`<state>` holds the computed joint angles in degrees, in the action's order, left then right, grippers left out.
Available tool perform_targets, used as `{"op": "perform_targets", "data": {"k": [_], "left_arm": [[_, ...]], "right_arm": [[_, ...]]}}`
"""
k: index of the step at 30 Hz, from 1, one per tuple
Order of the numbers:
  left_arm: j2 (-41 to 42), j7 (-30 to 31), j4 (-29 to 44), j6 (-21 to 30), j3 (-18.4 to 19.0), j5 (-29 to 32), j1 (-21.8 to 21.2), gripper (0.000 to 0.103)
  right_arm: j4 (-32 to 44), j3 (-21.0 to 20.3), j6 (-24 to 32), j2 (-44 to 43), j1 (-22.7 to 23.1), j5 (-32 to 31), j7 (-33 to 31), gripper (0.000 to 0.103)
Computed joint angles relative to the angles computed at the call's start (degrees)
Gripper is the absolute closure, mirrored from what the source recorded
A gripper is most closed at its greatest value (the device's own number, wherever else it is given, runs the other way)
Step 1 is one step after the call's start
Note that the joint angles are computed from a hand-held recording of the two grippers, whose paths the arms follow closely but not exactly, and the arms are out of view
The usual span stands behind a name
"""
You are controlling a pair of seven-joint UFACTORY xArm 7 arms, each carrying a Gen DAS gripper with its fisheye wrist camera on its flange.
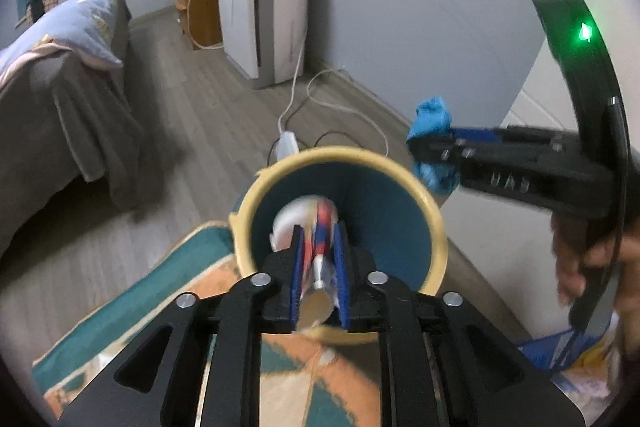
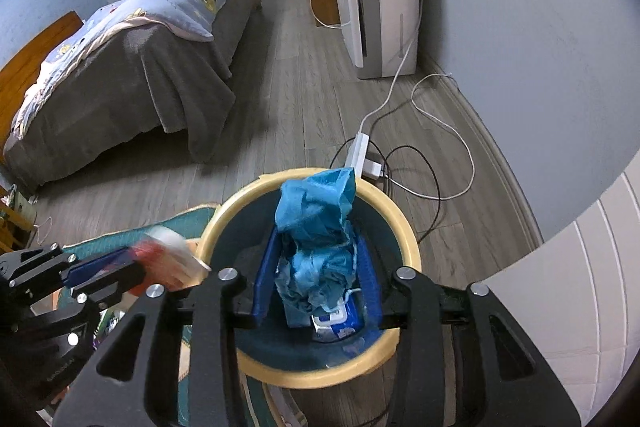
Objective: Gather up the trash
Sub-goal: 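Lower the glove and tube into the yellow bin and open both tools, then move both tools back over the remaining trash on the mat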
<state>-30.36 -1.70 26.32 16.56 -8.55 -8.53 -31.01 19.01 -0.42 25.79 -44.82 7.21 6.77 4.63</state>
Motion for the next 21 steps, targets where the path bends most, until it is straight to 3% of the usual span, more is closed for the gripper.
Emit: {"op": "perform_targets", "data": {"k": [2, 6, 8, 12, 14, 21], "left_arm": [[0.5, -0.7, 0.1, -1.0, -0.5, 0.5, 0.8, 0.052], [-2.1, -2.1, -1.6, -2.0, -1.0, 1.7, 1.9, 0.032], [-4.4, -4.1, -2.7, -2.1, -2.4, 3.1, 4.0, 0.011], [-9.5, -7.3, -4.5, 0.6, -2.9, 4.9, 6.2, 0.008], [-12.3, -8.1, -5.4, 2.2, -2.7, 5.9, 7.2, 0.007], [-26.6, -9.7, -9.3, 10.1, -2.3, 8.8, 9.8, 0.006]], "right_arm": [[0.2, 1.2, -0.4, 0.6, -1.3, -1.0, 1.1, 0.048], [0.0, 0.8, -0.4, 0.4, -1.2, -1.2, 1.4, 0.034], [-0.3, 0.9, -0.3, -0.2, -1.5, -1.7, 1.4, 0.027], [-0.8, 0.6, 0.7, -2.1, -1.5, -1.7, 1.7, 0.01], [-1.2, 1.3, 1.5, -3.8, -1.6, -1.9, 2.3, 0.007], [-0.9, 3.5, 5.9, -9.6, -0.4, -2.6, 4.4, 0.006]]}}
